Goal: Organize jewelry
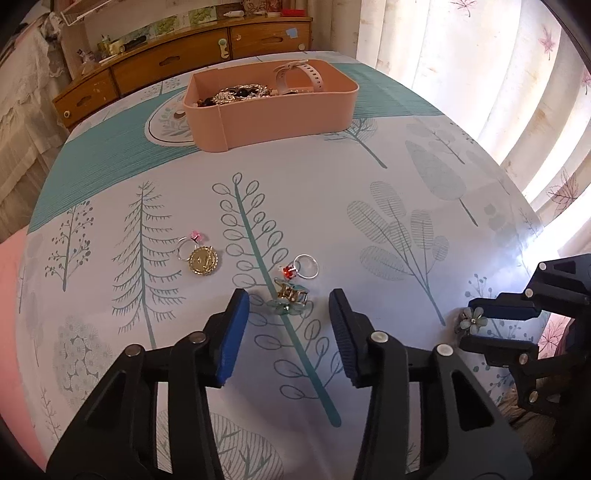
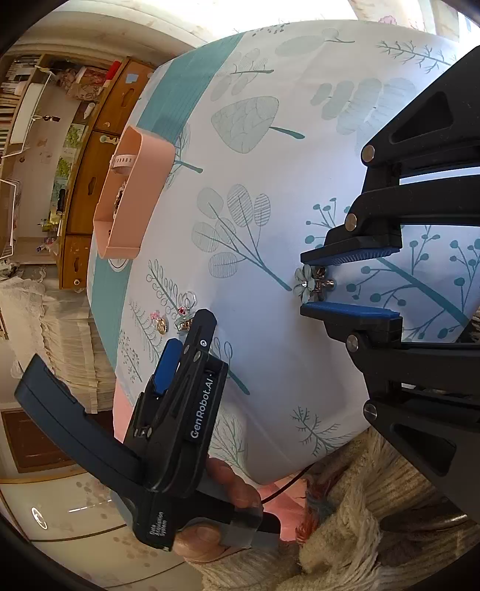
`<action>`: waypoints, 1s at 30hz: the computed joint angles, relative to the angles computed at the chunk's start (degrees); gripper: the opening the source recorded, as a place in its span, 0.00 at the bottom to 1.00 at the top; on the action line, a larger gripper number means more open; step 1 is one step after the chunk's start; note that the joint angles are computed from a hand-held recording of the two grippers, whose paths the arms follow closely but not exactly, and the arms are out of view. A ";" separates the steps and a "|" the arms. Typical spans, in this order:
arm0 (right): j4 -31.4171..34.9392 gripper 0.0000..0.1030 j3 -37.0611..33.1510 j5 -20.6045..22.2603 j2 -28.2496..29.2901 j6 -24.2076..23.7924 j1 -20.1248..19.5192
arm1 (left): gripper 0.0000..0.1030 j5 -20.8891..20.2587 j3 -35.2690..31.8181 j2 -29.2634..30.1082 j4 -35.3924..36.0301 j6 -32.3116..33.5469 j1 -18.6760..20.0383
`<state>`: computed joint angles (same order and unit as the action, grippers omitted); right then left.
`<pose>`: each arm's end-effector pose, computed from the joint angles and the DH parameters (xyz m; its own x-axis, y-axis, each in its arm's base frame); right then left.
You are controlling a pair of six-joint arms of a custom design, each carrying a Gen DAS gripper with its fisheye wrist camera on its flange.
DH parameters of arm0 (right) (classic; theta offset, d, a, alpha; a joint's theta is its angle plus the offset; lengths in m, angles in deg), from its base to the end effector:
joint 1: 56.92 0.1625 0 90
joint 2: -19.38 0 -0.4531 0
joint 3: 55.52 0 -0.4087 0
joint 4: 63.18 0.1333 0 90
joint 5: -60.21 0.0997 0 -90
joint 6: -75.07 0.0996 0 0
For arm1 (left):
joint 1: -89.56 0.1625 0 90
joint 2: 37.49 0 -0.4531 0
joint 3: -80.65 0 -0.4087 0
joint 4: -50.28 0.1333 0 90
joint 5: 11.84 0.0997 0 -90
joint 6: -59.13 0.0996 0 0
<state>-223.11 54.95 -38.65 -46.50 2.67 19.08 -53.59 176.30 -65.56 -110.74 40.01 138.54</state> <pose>-0.0327 -0.6189 0.2428 -0.4935 -0.7443 0.4500 -0.8325 0.5540 0.0033 -0.2760 -0.6336 -0.0623 -0.7170 0.1343 -0.6840 0.4448 0.8437 -0.3006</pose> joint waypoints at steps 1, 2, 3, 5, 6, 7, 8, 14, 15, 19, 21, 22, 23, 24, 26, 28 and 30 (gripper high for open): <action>0.16 0.20 -0.18 0.06 0.06 0.09 -0.01 | 0.22 0.13 -0.17 0.07 0.04 -0.06 -0.02; 0.40 0.20 -0.42 0.04 0.17 0.29 0.02 | 0.18 0.26 -0.35 0.14 0.15 -0.12 -0.04; 0.75 0.20 -0.74 0.01 0.32 0.56 0.09 | 0.18 0.20 -0.57 0.12 0.72 -0.54 0.02; 1.00 0.20 -0.93 -0.07 0.34 0.77 0.12 | 0.18 0.08 -0.82 -0.02 1.66 -0.94 0.05; 1.09 0.20 -0.94 -0.14 0.29 0.87 0.12 | 0.18 0.07 -0.83 -0.12 1.99 -1.18 0.03; 1.16 0.20 -1.20 -0.32 0.51 1.15 0.23 | 0.18 0.08 -0.82 -0.28 2.23 -1.51 -0.04; 1.17 0.19 -1.43 -0.51 0.66 1.47 0.33 | 0.18 0.04 -0.64 -0.57 1.97 -1.55 -0.19; 2.42 0.19 -4.58 -0.28 1.31 5.32 1.79 | 0.18 3.78 -0.75 -2.97 -2.14 1.39 -2.57; 2.54 0.19 -5.14 0.07 1.28 5.79 2.24 | 0.18 4.27 -1.19 -3.44 -2.74 1.98 -2.92; 2.81 0.19 -9.64 2.90 1.77 7.33 5.20 | 0.18 7.20 -4.30 -4.61 -3.54 4.75 -4.13; 2.64 0.19 -12.40 4.12 2.39 7.93 7.04 | 0.18 9.01 -6.70 -4.63 -3.42 6.43 -4.61; 2.81 0.19 -13.67 4.53 2.64 8.38 7.72 | 0.18 9.58 -7.91 -4.65 -3.21 7.24 -4.77; 3.44 0.19 -15.88 5.15 3.24 9.17 8.86 | 0.18 10.14 -9.29 -4.58 -3.02 8.04 -4.88; 4.09 0.19 -18.00 5.76 3.92 9.85 9.83 | 0.18 10.58 -10.75 -4.53 -2.89 8.84 -4.94; 4.44 0.19 -21.77 6.45 5.41 11.06 11.59 | 0.18 11.20 -13.67 -4.12 -2.93 10.65 -4.99; 5.38 0.19 -25.84 6.83 7.15 12.52 13.14 | 0.18 11.99 -16.99 -3.15 -3.36 12.80 -4.86; 6.75 0.19 -30.20 6.27 9.31 14.45 14.55 | 0.18 11.85 -20.04 -2.30 -2.42 13.22 -4.43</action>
